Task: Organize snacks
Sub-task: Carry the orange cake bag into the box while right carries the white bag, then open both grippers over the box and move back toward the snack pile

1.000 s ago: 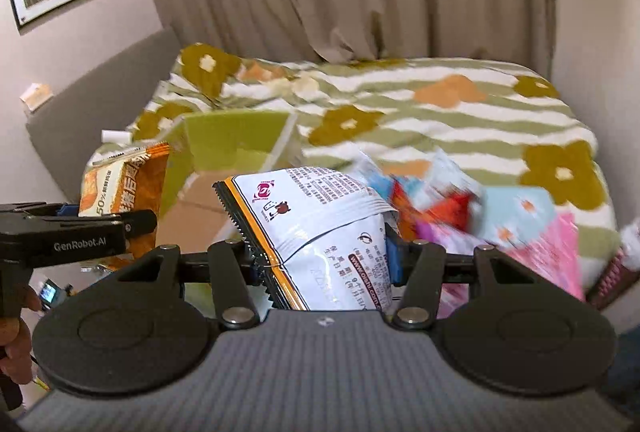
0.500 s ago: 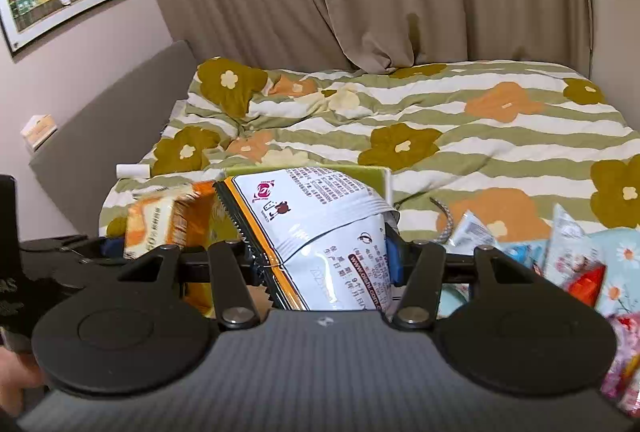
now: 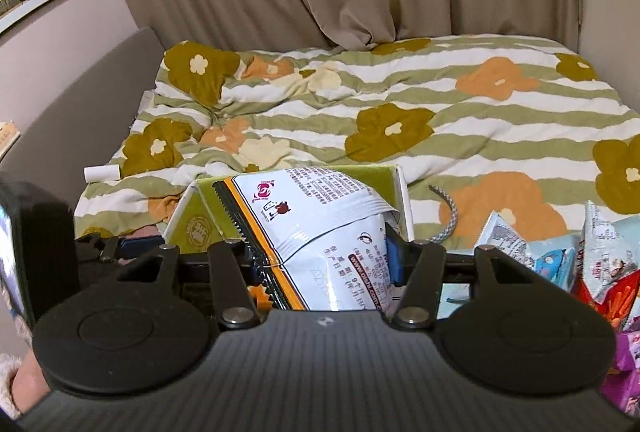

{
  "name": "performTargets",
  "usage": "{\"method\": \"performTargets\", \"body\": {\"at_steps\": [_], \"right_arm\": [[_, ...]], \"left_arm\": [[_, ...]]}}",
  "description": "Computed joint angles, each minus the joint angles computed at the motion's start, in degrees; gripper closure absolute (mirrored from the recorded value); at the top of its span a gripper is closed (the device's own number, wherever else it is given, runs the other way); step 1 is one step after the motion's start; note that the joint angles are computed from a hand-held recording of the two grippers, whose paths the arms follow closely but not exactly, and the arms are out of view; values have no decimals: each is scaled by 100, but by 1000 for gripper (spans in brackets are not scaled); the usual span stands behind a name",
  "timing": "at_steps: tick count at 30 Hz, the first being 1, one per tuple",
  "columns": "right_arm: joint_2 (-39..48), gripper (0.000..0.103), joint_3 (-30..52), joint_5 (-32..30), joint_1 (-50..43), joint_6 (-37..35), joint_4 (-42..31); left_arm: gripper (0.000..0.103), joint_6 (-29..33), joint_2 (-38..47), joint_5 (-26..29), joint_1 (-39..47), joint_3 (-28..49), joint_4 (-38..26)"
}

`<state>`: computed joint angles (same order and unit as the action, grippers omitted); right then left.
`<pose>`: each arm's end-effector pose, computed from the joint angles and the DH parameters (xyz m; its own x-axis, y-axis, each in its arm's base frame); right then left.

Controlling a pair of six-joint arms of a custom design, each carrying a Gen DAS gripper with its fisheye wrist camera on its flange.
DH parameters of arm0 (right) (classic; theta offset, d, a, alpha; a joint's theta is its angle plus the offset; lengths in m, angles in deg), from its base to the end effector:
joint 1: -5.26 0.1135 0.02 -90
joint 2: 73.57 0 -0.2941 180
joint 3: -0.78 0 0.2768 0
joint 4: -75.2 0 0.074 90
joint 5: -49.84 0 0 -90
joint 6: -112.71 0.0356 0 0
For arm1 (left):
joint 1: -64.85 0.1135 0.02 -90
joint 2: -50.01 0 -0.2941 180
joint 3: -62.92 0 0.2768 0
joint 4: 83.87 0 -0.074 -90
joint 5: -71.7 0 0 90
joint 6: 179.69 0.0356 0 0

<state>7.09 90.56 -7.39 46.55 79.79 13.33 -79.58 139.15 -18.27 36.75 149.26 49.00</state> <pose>0.2445 0.1891 0.3648 -0.5842 0.4264 -0.6906 0.3343 0.9018 0.2739 0.3199 -0.1708 0.3102 -0.5818 0.5097 -0.6338 0.5825 0.8050 0.1126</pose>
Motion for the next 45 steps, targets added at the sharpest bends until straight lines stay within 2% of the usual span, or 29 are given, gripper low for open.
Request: {"method": "performTargets", "body": {"at_steps": [3,10,16,21,22,23,24,28,32,36,45], "right_arm": [[65,34,-33,-131,-89,-151,166],[154,34,-37,-454,-265,-637,647],[389,34,129,-842,-516,-1114,874],[627,30,115,-1240,-738,-1455,1168],[660,25,83,-1282,-771,-1499,1240],[695,10,65,-1342,-802,-1540,1283],[721,1,55,-1392,-821,-1541,1282],[606,0,-246,-1252,-749,-1506,1527],[510,0,-398,-1242,-720,-1459,1517],[333,0,-539,-1260,-697,-1309,1535],[55,0,-325,-738,-329,-984,884]], "left_arm": [[0,-88,-161,104,144,-124,-41],[0,-535,-686,-242,245,-272,-113],[0,-751,-803,-453,310,-290,-207],[0,-956,-902,-604,323,-414,-138],[0,-965,-900,-619,326,-417,-162],[0,-978,-895,-670,310,-431,-177],[0,-984,-896,-715,300,-455,-182],[0,-1086,-943,-782,274,-578,-179],[0,-1082,-1079,-1101,151,-749,20],[0,-1067,-1199,-1171,117,-814,70],[0,-796,-1684,-1221,33,-948,108]]}}
